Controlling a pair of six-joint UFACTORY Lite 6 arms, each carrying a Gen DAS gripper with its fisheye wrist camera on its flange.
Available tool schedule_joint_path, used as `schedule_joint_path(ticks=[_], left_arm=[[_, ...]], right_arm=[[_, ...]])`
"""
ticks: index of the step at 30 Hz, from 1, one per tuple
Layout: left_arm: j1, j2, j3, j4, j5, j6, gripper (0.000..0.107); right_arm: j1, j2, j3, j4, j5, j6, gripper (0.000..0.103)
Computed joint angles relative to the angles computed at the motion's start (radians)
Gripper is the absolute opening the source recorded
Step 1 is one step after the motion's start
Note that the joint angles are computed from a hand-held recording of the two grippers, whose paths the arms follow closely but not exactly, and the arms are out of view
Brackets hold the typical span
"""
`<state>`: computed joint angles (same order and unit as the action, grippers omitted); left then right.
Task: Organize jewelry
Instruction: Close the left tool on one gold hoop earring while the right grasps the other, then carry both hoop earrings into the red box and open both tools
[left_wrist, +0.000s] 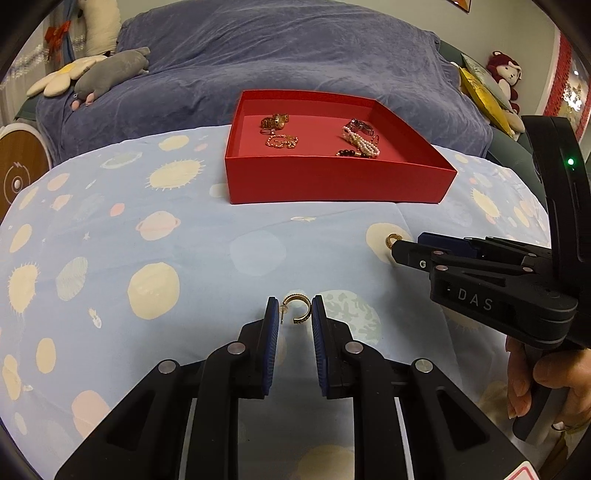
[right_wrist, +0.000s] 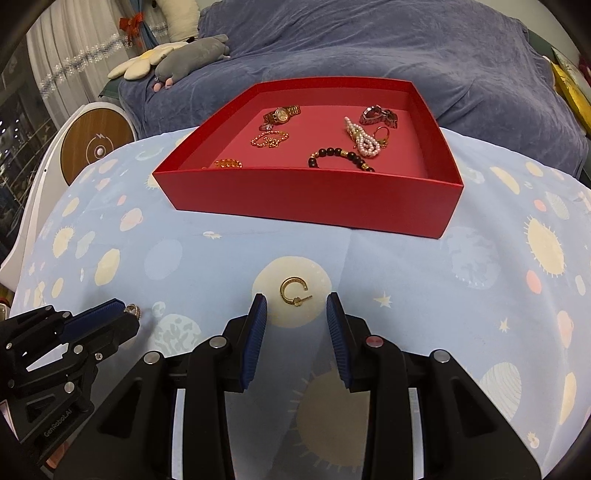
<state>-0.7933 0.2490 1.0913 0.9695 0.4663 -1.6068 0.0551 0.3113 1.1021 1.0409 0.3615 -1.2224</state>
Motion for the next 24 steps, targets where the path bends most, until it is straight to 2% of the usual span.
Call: schedule_joint_path(ticks=[7, 13, 16, 24], left_arm=[[0.002, 0.014, 0.007, -0.017, -0.008, 0.014, 0.015], [0.008, 0.017, 0.008, -0.034, -0.017, 0.03, 0.015], [0.007, 0.015, 0.007, -0.033, -0.016, 0.029, 0.015], [0.009, 0.012, 0.006, -0.037, -0.02, 0.036, 0.015]], right_arm=[[0.017, 0.022, 0.004, 0.041, -0.032, -0.052, 0.032], [0.029, 0.031, 0.011, 0.06, -0.054, -0.08, 0.026], [0.037, 0.026, 0.0, 0.076, -0.076, -0.108, 0.019], [0.025, 0.004, -0.016, 0.069, -0.058, -0.108, 0.018]])
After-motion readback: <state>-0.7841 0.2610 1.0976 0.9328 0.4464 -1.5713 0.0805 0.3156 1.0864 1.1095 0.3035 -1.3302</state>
